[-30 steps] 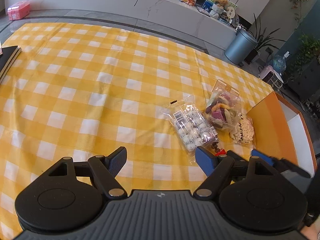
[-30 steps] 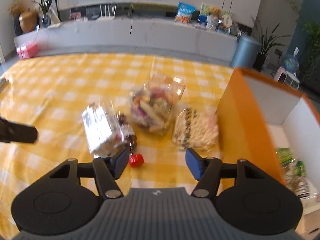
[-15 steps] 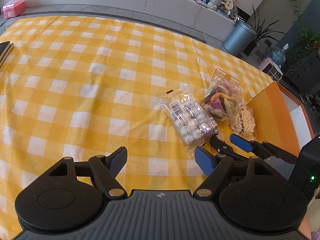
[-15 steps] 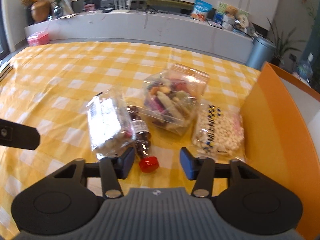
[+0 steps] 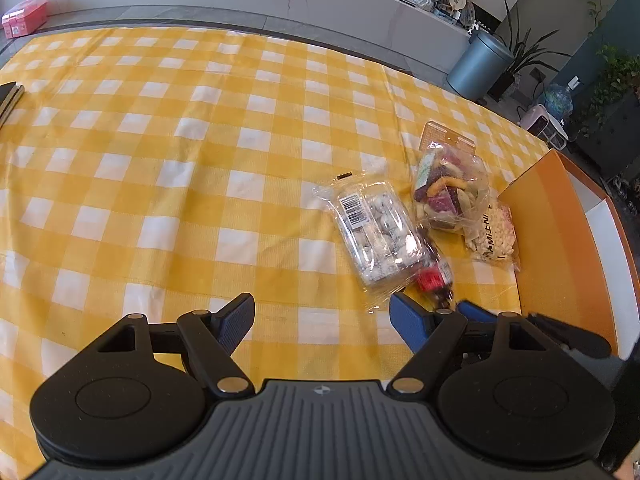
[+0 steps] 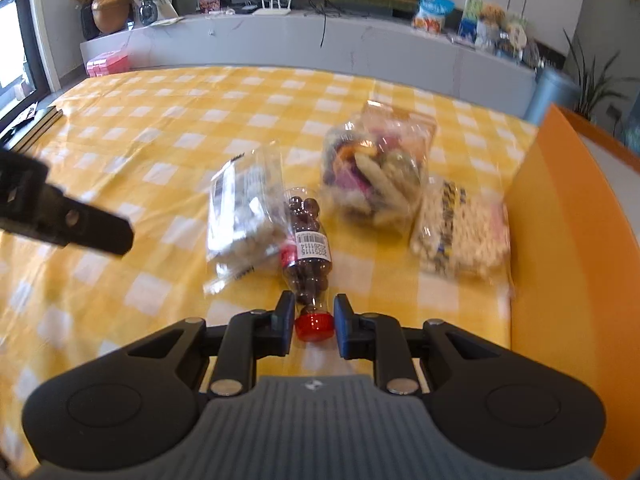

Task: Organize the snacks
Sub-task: 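Close the right gripper on the brown bottle and lift it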

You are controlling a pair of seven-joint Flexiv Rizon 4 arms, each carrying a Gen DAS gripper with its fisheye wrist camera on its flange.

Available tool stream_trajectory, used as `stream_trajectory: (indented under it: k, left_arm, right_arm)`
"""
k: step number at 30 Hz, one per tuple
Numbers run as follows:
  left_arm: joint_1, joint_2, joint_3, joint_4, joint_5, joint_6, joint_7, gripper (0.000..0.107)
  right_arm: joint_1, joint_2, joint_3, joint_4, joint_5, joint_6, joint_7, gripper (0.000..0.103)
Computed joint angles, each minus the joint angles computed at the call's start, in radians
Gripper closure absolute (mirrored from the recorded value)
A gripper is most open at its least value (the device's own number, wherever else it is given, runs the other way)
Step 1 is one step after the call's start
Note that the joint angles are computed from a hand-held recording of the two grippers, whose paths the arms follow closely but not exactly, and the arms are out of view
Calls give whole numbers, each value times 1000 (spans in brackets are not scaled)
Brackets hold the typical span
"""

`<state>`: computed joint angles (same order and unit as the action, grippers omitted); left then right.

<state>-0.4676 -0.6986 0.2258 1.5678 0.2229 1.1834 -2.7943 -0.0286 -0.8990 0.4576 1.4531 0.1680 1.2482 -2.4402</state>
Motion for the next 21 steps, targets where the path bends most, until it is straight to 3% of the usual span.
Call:
stream_trajectory:
  k: [11, 15, 21]
  left_arm:
    - [1, 2, -8, -1, 2, -9, 9, 17]
    - [1, 4, -7, 1, 3, -7, 8, 16]
    - [4, 5, -7, 6, -1, -6, 1, 17]
  right_arm:
    - [-11, 52, -32, 70, 0, -1, 2, 83]
    - [4, 34, -30, 49, 2, 19, 29, 68]
    - [30, -1, -36, -5, -8, -21, 110, 65]
